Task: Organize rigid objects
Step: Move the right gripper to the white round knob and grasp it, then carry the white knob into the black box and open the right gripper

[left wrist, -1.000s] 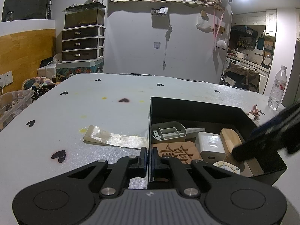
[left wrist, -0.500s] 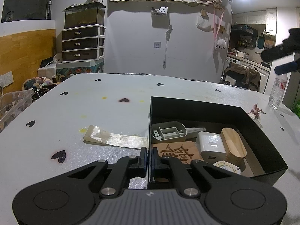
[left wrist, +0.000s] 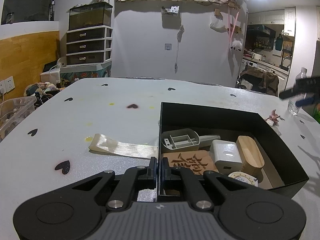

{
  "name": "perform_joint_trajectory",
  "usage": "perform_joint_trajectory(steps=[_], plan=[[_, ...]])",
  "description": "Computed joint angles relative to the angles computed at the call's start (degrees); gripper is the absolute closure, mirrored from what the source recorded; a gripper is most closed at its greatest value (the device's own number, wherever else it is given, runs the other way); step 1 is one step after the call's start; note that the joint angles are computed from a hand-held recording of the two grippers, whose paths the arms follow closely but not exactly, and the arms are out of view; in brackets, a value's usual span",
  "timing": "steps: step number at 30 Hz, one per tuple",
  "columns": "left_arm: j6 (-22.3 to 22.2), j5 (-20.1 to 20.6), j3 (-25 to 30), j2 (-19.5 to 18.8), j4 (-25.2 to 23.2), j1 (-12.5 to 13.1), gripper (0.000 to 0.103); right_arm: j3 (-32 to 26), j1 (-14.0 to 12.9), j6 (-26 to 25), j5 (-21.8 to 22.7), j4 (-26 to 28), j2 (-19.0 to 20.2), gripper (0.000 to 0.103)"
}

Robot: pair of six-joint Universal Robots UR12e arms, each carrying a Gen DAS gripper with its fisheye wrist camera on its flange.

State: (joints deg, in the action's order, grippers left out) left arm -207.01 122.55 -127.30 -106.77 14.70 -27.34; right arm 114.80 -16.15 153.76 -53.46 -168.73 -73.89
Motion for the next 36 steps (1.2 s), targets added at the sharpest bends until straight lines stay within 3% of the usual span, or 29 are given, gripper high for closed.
perform_joint_trajectory(steps=[4, 7, 10, 17, 20, 26, 31, 36], plan=[[-0.07, 0.1, 0.12, -0.02, -0.22, -0.04, 0.099, -1.3, -0.73, -0.32, 2.21, 11.24, 0.3, 0.021], [-0.1, 0.13, 0.2, -0.05, -0.29, -0.04, 0.099, -2.18, -0.34, -0.7, 1.14, 19.88, 0.13, 0.026], [-0.04, 0.16, 0.18, -0.03, -0.35, -0.02, 0.099, -2.03, 0.19, -0.79, 0.28, 23.41, -0.1, 0.03], [0.0, 0.12, 0.17, -0.05, -0.27, -0.01, 0.099, -2.04, 1.4, -1.17, -1.94, 24.32, -0.19, 0.05], [-0.08, 0.06, 0.13, 0.0, -0.31, 0.04, 0.099, -2.21, 1.69, -2.06, -2.83, 24.53, -0.02, 0.064], [-0.05, 0.08, 0.11, -0.03, -0.18, 0.04, 0.099, -0.55, 1.24, -4.95, -2.65, 20.42, -1.31, 0.065], [-0.06, 0.07, 0.1, -0.04, -0.15, 0.04, 0.099, 1.42, 0.29, -7.51, 1.56, 16.3, -4.19, 0.065], [0.02, 0.07, 0.16, -0.03, -0.17, 0.05, 0.099, 3.01, 0.29, -14.95, 7.34, 19.31, -7.64, 0.065]])
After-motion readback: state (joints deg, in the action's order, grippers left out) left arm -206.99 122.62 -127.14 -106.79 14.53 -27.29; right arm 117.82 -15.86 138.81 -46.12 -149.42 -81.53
